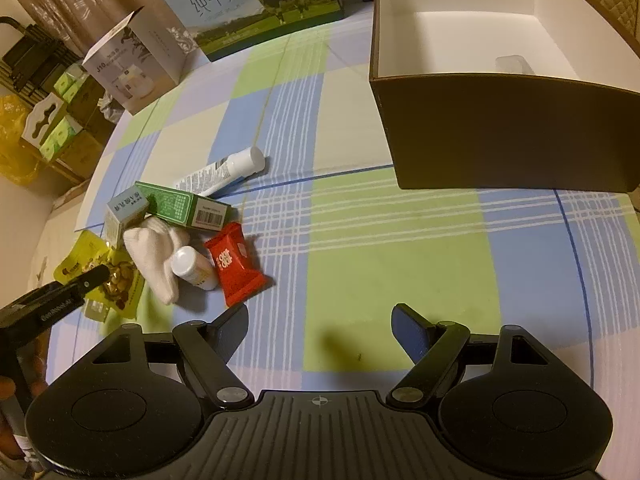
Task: Organize objects
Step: 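Grasp the yellow snack packet with the left tool while the right tool grasps the white bottle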
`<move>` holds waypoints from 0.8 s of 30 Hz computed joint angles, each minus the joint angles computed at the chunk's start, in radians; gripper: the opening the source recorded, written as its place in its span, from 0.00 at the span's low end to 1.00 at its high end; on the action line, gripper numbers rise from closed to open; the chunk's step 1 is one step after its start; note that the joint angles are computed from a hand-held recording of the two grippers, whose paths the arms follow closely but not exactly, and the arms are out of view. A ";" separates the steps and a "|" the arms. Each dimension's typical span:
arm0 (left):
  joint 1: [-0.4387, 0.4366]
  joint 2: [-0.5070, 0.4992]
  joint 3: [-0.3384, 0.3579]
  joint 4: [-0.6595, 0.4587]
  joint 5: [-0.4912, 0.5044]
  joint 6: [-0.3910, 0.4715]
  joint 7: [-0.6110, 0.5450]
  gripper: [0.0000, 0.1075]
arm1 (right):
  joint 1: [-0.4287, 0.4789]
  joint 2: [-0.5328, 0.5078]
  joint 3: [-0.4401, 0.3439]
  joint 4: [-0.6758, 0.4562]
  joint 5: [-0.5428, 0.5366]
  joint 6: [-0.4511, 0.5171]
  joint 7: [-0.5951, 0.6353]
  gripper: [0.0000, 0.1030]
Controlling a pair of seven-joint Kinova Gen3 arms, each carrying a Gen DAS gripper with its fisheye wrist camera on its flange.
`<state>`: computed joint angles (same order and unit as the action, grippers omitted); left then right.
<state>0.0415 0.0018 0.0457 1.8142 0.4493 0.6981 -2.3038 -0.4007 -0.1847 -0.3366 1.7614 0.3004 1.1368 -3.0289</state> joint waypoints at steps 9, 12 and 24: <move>0.007 0.063 0.023 -0.031 -0.047 -0.009 0.079 0.26 | 0.002 0.007 0.016 0.006 -0.019 -0.006 0.016 0.75; 0.007 0.068 0.032 -0.034 -0.042 -0.017 0.080 0.23 | 0.002 0.008 0.013 0.006 -0.015 -0.004 0.012 0.74; -0.051 0.018 -0.009 -0.063 0.048 0.090 -0.010 0.18 | -0.010 0.022 -0.002 0.014 0.048 -0.086 0.011 0.57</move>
